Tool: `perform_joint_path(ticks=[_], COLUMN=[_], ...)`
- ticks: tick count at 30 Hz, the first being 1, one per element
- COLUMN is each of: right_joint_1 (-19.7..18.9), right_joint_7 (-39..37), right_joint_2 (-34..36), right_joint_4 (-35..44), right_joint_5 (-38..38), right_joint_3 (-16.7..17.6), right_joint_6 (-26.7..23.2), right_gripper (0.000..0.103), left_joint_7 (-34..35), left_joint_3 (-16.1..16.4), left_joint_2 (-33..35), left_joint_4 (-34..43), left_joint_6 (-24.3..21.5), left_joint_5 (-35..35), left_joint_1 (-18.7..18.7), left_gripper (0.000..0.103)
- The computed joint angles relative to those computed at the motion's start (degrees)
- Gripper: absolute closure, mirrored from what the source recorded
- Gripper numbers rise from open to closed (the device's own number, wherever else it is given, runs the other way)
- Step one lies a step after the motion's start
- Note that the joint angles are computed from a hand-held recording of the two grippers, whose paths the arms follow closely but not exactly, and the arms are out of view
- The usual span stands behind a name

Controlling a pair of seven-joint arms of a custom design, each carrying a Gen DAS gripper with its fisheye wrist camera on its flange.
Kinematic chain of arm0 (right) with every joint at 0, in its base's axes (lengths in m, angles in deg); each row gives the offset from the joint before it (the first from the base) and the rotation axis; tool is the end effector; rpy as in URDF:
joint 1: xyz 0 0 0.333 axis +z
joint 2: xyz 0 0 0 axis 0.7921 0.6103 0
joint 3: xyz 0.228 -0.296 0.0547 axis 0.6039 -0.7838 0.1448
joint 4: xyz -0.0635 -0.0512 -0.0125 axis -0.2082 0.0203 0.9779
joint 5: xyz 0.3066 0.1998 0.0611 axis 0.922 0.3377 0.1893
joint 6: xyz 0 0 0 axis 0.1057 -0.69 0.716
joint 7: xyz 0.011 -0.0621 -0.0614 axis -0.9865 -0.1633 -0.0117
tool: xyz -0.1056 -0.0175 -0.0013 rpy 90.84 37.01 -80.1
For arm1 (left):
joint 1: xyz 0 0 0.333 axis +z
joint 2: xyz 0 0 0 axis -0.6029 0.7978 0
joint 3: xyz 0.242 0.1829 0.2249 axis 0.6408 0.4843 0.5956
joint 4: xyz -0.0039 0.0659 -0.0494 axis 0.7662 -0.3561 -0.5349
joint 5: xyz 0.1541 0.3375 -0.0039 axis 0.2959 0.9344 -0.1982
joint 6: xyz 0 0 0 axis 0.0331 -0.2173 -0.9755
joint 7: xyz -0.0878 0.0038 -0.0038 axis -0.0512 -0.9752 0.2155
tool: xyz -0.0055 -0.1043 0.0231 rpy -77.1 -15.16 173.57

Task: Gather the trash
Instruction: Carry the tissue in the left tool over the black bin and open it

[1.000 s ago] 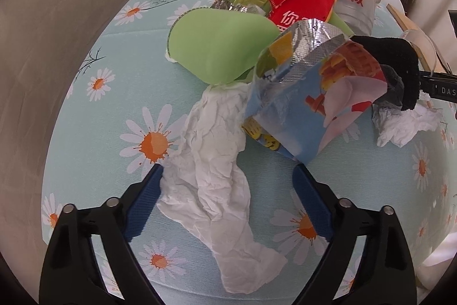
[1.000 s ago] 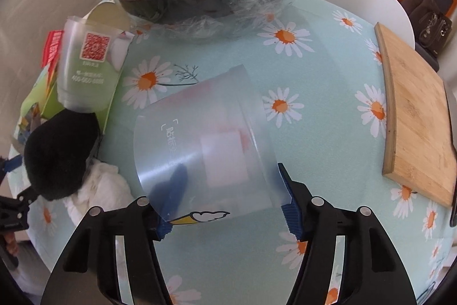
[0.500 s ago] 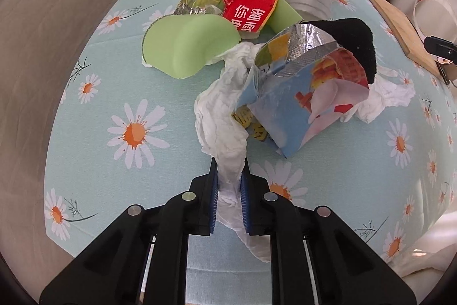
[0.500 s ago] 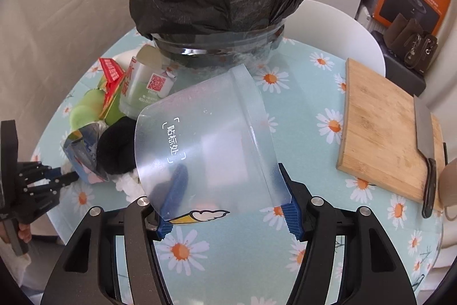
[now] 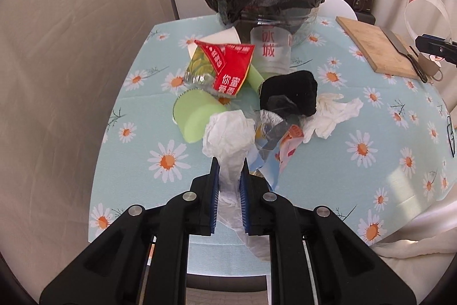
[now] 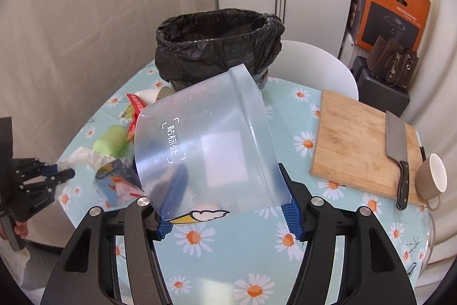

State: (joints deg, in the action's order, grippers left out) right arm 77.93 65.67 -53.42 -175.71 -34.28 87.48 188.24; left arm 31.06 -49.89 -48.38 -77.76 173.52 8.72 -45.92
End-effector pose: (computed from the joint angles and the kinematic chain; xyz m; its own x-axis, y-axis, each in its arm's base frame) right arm 0.6186 0.3459 0.4181 0.5647 -0.8245 -0.0372 -0.6328 -0.4036 -0.6608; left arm 0.4729 -0.1835 0.3842 0.1378 -0.9859 -0.0949 -0.8456 -0.0672 -0.5295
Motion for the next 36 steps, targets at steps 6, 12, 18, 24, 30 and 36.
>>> perform_joint_path(ticks=[6,12,18,24,30,36], right_joint_1=[-2.0,-2.5,1.6,6.0,10.4,11.7], right_joint_7=[-1.4,-1.8,1.4,7.6,15.5,21.4], right_joint_2=[-2.6,-3.8,-4.0,-1.1,2.5,5.8], right_joint_4=[-3.3,-4.4,-3.2,2.6,10.3,18.7], right_joint_5=[1.9,2.9,0.3,-4.6,-11.9,-17.2], right_joint_3=[2.7,2.8,-2.3,-7.3,-11.8,-12.9], right_joint_6=[3.6,3.1,1.9,-2.8,-8.1,-12.1], right_gripper=[0.046,0.047,0.086,0.098,0.098,0.098], left_joint_7=[-1.9,-3.1,0.0,5.3,12.9,31.0], left_joint_3=[-0.3,-0.9,-0.2,1.1,2.7,3.3], left_joint_2=[-2.6,-5.0,-5.5,-4.9,-3.9,-2.4], left_joint_4=[0.2,0.2,1.9,4.9,7.6,10.6], left_joint_6=[-1.2,-0.7,2.8,7.5,14.3,17.7], left_joint_5=[3.0,5.3,6.5,5.9,3.3,-7.6], left_joint_1=[0.1,1.2,3.2,5.8,8.4,9.8], left_gripper=[0.089,0.089,0.090,0.090,0.089,0.089])
